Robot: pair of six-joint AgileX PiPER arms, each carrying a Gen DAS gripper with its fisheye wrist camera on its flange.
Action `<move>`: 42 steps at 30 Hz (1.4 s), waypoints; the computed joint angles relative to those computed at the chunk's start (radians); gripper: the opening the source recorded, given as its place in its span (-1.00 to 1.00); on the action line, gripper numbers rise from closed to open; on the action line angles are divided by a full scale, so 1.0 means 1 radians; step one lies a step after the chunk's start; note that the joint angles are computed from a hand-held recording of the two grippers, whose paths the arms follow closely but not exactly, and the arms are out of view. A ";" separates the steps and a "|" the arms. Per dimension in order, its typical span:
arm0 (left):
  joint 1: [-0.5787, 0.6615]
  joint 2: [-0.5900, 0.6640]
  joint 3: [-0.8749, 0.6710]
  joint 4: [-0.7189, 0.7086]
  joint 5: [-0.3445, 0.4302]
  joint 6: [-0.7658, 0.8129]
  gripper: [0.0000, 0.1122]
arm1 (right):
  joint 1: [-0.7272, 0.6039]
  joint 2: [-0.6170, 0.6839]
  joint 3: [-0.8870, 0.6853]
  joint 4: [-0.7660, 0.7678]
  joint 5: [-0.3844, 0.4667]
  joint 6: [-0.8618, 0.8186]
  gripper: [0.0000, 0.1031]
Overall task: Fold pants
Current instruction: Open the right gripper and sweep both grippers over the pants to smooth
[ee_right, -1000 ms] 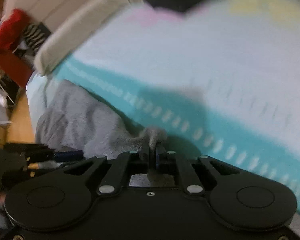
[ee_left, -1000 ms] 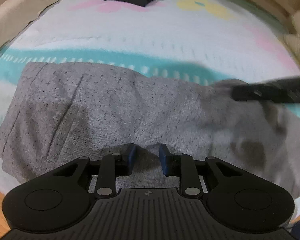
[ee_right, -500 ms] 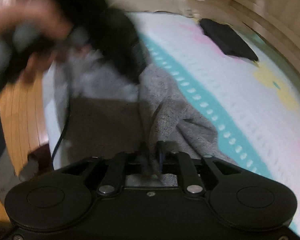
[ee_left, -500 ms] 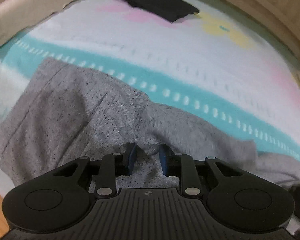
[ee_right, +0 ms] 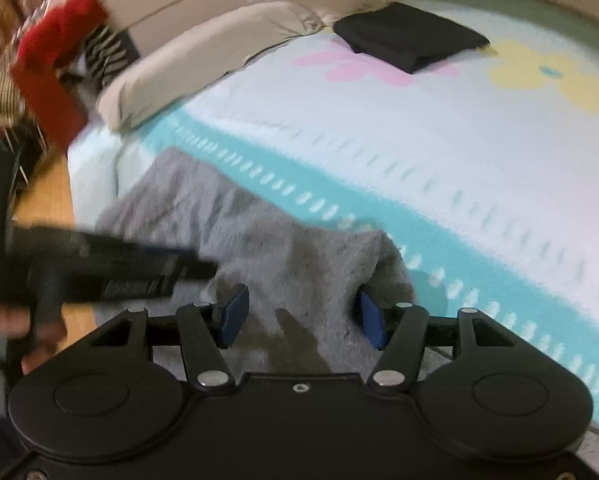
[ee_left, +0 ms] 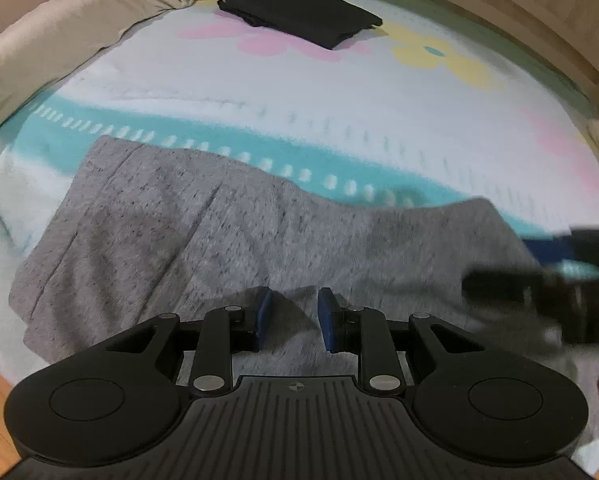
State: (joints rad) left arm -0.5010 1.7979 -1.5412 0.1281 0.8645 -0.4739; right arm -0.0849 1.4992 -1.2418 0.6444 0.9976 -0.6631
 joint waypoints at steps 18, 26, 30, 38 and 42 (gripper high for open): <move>-0.102 0.012 -0.001 0.174 0.063 -0.047 -0.56 | 0.075 0.267 -0.328 -0.209 -0.073 0.312 -0.84; -0.100 -0.042 0.031 0.213 -0.014 -0.115 -0.57 | 0.079 0.253 -0.282 -0.300 -0.141 0.448 -0.21; -0.104 -0.077 0.071 0.170 -0.130 -0.053 -0.56 | -0.030 0.089 -0.194 -0.253 -0.082 0.385 -0.15; -0.098 0.001 -0.001 -0.024 0.061 0.158 -0.56 | -0.204 -0.166 0.115 -0.500 0.044 0.301 -0.19; -0.116 -0.012 -0.032 -0.015 0.064 0.088 -0.57 | -0.391 -0.240 0.203 -0.467 0.100 0.136 -0.22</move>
State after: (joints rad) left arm -0.6173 1.7858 -1.5729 0.1135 0.9283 -0.3862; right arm -0.4754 1.2591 -1.0386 0.1777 1.0976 -0.5266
